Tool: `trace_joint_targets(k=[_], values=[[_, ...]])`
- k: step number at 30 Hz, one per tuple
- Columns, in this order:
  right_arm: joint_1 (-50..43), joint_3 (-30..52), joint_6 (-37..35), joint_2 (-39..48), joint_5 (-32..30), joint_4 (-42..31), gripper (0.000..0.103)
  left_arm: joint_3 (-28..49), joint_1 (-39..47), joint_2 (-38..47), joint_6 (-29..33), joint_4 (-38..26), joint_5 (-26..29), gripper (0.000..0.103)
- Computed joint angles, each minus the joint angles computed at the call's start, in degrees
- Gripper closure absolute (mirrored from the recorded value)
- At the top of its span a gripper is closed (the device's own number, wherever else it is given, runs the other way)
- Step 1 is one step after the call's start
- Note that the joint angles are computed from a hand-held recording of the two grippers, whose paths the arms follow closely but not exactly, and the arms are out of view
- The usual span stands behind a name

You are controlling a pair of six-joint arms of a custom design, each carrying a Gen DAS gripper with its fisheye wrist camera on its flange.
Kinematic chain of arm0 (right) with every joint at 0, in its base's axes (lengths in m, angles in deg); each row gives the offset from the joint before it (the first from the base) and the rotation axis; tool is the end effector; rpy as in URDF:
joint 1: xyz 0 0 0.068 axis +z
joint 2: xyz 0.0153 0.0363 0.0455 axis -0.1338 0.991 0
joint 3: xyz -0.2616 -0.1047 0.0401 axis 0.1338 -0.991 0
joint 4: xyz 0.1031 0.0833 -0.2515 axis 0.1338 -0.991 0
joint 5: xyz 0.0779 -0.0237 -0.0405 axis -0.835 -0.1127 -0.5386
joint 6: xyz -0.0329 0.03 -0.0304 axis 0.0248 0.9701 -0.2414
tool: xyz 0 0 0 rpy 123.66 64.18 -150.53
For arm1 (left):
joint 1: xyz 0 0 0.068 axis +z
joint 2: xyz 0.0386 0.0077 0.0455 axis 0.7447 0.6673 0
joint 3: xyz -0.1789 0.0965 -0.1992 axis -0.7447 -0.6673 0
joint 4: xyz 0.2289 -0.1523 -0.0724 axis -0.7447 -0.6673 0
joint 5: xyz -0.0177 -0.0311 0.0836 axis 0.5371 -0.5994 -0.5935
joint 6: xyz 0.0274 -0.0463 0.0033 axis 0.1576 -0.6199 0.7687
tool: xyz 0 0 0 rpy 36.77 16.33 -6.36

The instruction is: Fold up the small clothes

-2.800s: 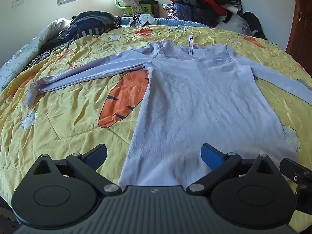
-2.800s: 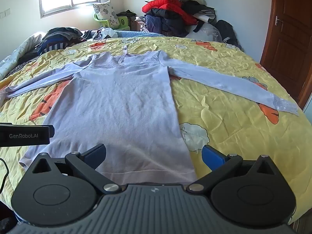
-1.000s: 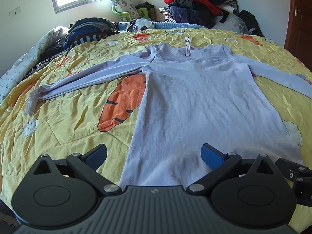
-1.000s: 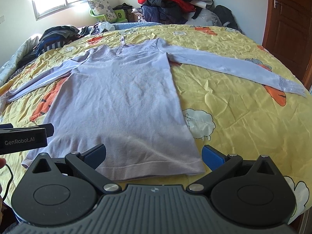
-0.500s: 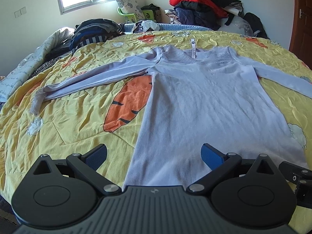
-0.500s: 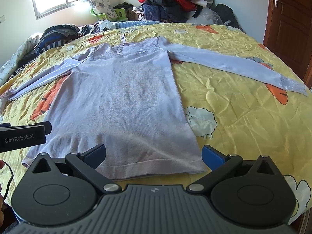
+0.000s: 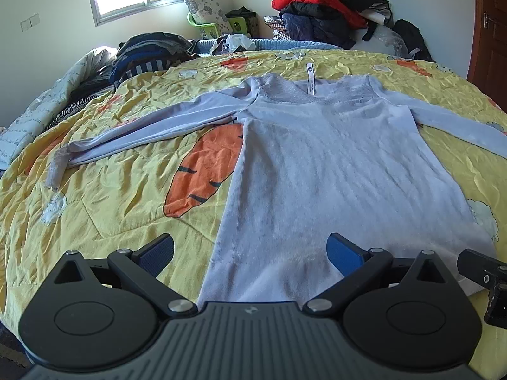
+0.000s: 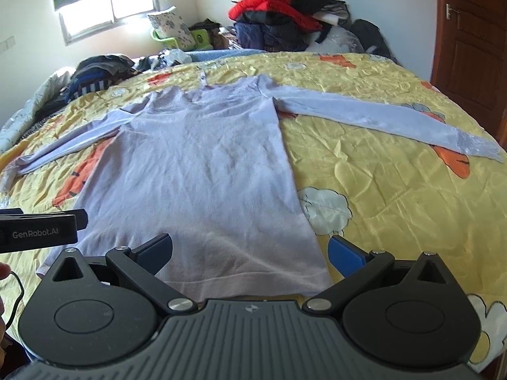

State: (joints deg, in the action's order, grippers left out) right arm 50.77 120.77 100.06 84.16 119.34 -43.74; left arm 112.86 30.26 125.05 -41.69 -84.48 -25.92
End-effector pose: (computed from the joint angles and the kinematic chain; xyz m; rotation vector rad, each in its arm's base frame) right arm 0.1869 0.2556 0.1660 0.3558 2.2206 0.0020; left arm 0.2790 -0.0844 0.1829 0.2905 2.2936 0.0205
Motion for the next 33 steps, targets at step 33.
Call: trace_joint_targets(k=[33], values=[[-64.47,-41.38,-10.66,-0.72,-23.18,80.34,0.021,10.60,-7.03,15.40,3.15,7.12,-1.62,0.000]])
